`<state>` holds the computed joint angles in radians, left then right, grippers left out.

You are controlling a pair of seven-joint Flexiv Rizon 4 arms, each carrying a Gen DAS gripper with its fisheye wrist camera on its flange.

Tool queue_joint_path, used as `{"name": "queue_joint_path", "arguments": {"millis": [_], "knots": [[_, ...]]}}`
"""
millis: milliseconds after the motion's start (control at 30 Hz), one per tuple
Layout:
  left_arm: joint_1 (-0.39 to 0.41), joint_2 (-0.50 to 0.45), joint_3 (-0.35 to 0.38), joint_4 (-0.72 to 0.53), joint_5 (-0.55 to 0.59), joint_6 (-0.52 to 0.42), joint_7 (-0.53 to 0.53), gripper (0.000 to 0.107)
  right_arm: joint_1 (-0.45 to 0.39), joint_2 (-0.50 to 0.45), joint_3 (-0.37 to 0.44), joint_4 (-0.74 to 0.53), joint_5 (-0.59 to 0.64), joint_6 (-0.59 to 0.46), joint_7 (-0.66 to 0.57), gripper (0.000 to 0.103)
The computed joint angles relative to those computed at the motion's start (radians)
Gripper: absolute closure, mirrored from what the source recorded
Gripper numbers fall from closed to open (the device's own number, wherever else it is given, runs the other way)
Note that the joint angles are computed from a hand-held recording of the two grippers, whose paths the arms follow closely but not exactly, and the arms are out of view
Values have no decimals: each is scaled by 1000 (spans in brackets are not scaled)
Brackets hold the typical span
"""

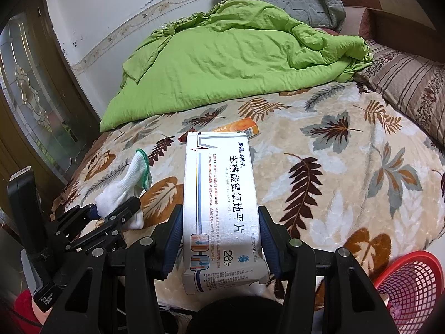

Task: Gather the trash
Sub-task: 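Lift the glove and medicine box above the bed with both tools, then carry the glove and box to the red basket and open both tools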

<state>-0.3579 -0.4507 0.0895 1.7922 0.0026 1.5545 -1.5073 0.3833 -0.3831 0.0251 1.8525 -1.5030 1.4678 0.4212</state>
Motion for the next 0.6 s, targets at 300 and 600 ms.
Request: {"name": "queue_joint_path", "arguments": {"millis": [300,600], "knots": [[-7,4,3,1,9,-3,-3,74,-13,8,6,4,-36,5,34,47],[-13,6,2,1,16,-5,-7,74,-30,18,24,10,-62,-1,59,47]]}}
